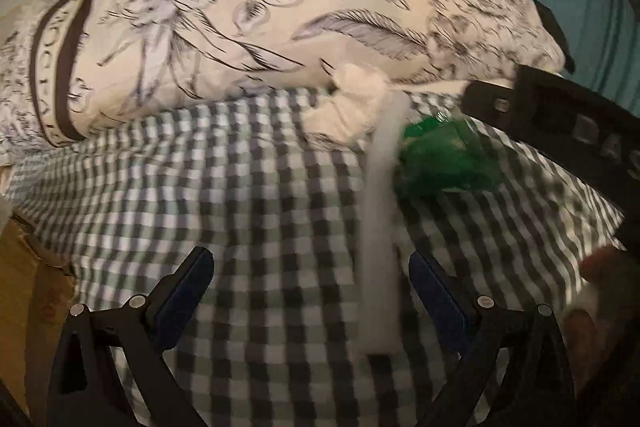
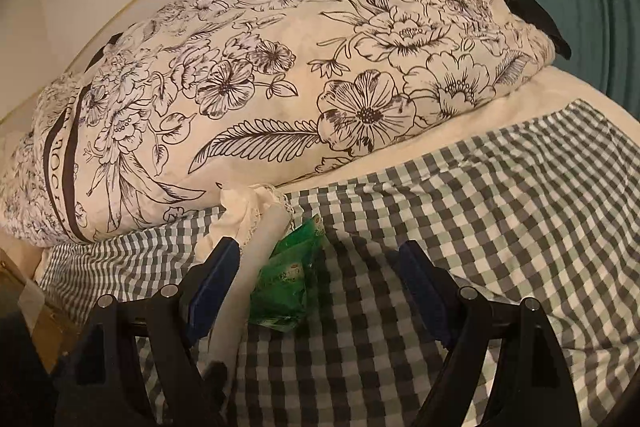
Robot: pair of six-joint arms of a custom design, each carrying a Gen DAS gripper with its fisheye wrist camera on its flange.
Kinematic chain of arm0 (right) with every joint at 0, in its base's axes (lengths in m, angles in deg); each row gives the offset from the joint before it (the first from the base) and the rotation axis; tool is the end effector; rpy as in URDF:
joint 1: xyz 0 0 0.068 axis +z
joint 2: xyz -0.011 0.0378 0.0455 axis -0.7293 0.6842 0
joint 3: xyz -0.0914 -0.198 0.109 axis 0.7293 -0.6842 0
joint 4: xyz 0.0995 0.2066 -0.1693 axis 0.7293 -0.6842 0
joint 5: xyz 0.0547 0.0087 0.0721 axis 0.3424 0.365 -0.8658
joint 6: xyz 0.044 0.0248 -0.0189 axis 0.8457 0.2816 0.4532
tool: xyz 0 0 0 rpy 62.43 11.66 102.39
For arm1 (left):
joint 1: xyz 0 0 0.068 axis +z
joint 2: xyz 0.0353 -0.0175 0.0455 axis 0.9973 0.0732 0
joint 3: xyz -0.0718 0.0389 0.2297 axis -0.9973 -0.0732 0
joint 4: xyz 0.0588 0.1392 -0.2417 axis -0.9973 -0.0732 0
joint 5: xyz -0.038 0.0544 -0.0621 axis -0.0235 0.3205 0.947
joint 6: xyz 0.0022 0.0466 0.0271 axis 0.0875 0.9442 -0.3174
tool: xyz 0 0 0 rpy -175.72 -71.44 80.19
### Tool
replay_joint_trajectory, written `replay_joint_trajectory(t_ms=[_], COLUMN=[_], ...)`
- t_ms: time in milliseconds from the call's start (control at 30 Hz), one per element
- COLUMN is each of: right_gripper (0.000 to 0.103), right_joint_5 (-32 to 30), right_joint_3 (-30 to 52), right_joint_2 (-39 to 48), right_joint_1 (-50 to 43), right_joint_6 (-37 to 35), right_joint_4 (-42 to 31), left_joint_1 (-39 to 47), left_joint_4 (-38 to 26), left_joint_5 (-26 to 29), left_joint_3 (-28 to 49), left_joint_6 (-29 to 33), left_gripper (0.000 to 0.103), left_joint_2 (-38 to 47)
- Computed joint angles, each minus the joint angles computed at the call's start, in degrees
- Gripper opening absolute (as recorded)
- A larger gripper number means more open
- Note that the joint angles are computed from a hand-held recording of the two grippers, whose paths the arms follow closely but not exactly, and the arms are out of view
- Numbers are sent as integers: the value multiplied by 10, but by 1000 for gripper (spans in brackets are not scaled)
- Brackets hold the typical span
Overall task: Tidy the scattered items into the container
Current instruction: 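Grasp the green sachet with the right gripper while the left grasps the white tube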
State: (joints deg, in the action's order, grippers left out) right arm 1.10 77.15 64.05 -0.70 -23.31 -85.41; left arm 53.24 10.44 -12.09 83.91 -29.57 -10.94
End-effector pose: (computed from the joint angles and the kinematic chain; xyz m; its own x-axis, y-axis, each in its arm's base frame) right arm 0.2591 0.2466 0.1607 -0.6273 0.1763 -0.7585 -0.0246 0.9691 0.2456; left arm 0.2137 -0.1211 0.1282 -0.7735 0.0244 -0.6333 0.0048 0.9995 0.0326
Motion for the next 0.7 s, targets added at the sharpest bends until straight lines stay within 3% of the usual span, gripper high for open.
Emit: replay_joint_trajectory(t_ms=[100,200,333,433,467,500,533,600,633,700], right_gripper=[82,81,70,61,58,50,37,35,33,32], right_joint_5=[-11,-47,-65,-90,-99,-109,-121,-127,-124,-107], right_joint_3=[13,12,58,94,104,105,101,95,93,80], right_joint_2=[19,30,82,118,130,134,134,129,128,115], right_joint_1=[-8,-21,-24,-30,-32,-35,-38,-38,-37,-31], right_joint_6=[-3,-4,-26,-40,-43,-46,-50,-54,-54,-54], right_joint_4=[-3,16,-5,-23,-31,-27,-18,-10,-8,1], left_joint_1=[-12,6,30,29,28,27,24,25,30,38], left_joint_4=[9,28,41,47,50,53,53,56,61,60], left_joint_5=[-15,17,53,57,60,60,60,71,81,79], left_joint_3=[3,-2,-18,-25,-30,-34,-37,-49,-51,-56], left_joint_6=[8,9,10,16,19,21,22,30,36,40], left_gripper=[101,101,100,91,80,62,54,15,10,9], left_joint_2=[19,39,22,13,6,-1,-10,-35,-44,-66])
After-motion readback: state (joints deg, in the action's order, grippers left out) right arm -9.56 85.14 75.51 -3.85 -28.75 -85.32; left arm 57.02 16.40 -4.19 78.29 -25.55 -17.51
